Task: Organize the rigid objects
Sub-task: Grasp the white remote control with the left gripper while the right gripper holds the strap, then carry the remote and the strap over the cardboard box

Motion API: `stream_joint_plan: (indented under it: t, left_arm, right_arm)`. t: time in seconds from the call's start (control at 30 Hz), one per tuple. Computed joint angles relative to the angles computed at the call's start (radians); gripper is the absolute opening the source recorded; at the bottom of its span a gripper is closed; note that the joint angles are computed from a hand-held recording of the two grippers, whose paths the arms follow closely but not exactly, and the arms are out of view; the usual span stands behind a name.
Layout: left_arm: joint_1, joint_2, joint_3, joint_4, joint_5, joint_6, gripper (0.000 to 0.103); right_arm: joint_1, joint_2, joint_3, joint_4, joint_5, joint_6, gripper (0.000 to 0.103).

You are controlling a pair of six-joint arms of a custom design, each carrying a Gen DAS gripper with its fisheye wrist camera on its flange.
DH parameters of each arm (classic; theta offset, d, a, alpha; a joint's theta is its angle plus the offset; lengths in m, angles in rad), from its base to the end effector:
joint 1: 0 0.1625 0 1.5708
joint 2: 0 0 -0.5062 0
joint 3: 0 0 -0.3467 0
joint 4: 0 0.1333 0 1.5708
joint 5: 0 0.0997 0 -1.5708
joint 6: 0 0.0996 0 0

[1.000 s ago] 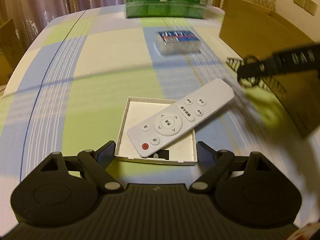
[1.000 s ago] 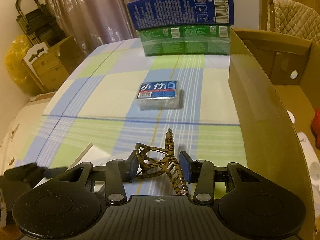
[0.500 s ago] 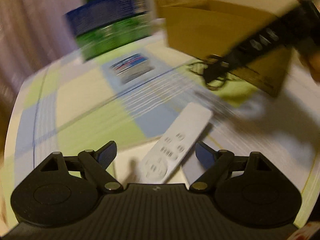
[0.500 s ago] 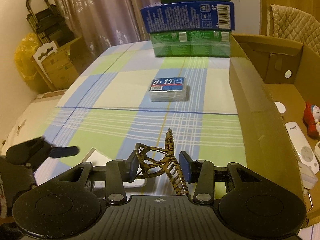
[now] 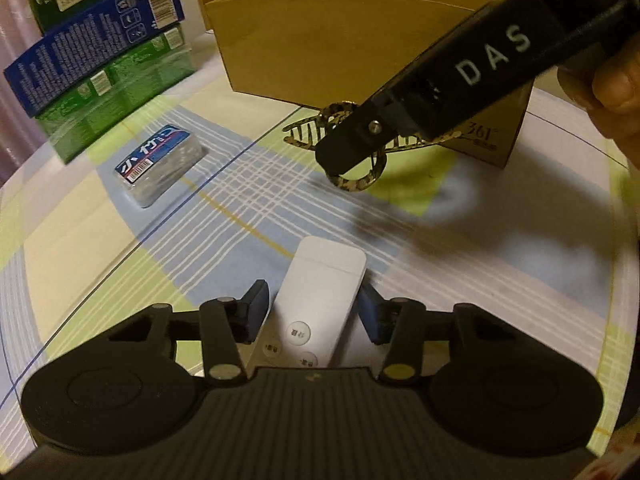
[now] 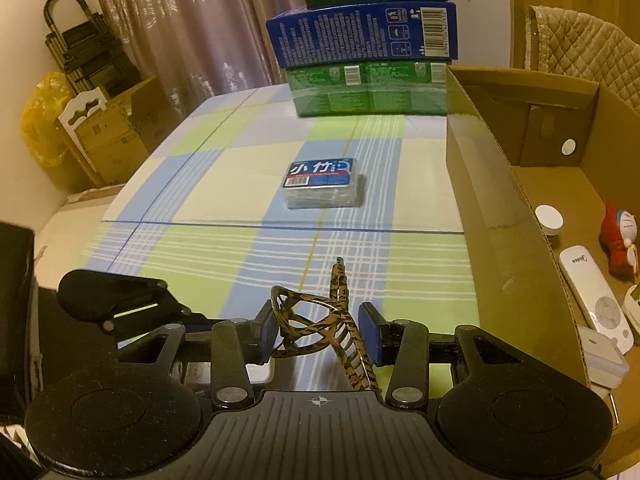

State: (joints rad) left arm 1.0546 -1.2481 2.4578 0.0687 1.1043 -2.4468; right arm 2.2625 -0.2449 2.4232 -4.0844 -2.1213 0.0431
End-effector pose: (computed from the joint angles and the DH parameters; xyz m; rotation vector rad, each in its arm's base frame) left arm 0.0497 -0.2733 0.2043 1.4233 2.2180 -0.3305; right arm 0.3274 -0.2680 -0.0468 0.7280 -2.5650 0.6908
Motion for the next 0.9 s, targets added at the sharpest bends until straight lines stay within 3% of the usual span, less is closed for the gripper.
stream_joint_plan:
  t: [0.2, 0.4, 0.9]
  left_arm:
    - [0.002, 0.003, -0.013, 0.048, 0.02, 0.002, 0.043]
    - [-0.033, 0.005, 0.001, 0.033, -0.016, -0.031, 0.04]
    - [-0.032, -0.156, -0.053, 0.017, -0.133, -0.27, 0.034]
  right_arm:
    - [0.001, -0.005, -0.002, 0.0, 0.005, 0.0, 0.04]
    - [0.007, -0.006, -0.004, -0.005, 0.002, 0.006, 0.04]
    - [0.022, 0.005, -0.009, -0.06, -0.004, 0.003, 0.04]
